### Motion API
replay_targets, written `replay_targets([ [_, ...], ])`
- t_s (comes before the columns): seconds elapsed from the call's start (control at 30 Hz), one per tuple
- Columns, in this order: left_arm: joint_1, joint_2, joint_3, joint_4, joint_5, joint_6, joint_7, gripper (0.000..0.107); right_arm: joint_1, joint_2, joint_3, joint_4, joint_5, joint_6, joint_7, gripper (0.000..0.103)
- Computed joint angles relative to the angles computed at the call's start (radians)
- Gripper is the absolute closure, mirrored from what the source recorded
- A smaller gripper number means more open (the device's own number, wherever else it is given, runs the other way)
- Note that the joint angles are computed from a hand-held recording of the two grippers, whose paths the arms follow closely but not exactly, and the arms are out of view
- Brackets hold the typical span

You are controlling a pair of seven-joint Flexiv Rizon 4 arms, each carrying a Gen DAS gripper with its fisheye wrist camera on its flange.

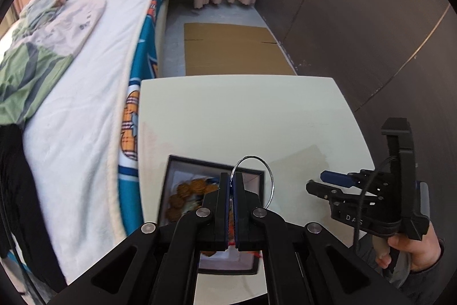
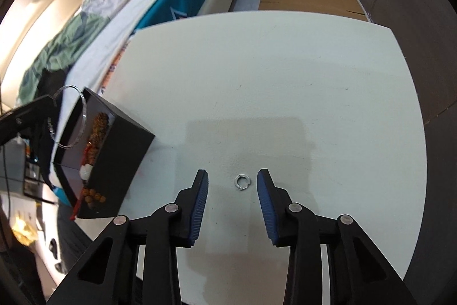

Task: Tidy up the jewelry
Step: 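Release the silver hoop into the box with the left tool while the right tool grasps the small silver ring, then lower the small silver ring into the box and open the right tool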

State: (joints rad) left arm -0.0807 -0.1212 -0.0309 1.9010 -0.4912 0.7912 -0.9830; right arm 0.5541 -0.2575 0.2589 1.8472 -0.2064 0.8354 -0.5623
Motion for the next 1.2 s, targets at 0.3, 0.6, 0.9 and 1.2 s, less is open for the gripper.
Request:
replay_targets([
  [0.3,0.016,0.002,0.008,0.024,-0.015,-0.030,0.024,0.106,0.030,-0.027,-0.009,-0.051,-0.044,-0.148,0.019,0.090],
  [0.6,0.033,-0.030,0.014,0.012,0.022,-0.121,0.006,0.099,0.046,0.030,-0.001,0.009,-0.105,-0.114,0.094,0.091],
  [0.9,0.047,-0.001,0.022,0.053,-0.025,-0.112,0.039,0.055,0.067,0.068,0.007,-0.008,-0.199,-0.076,0.164,0.091],
  [1.2,0.073,0.064,0.054,0.086,-0.112,-0.083,0.090,0.050,0.119,-0.010,0.000,-0.153,-0.246,-0.042,0.139,0.091],
])
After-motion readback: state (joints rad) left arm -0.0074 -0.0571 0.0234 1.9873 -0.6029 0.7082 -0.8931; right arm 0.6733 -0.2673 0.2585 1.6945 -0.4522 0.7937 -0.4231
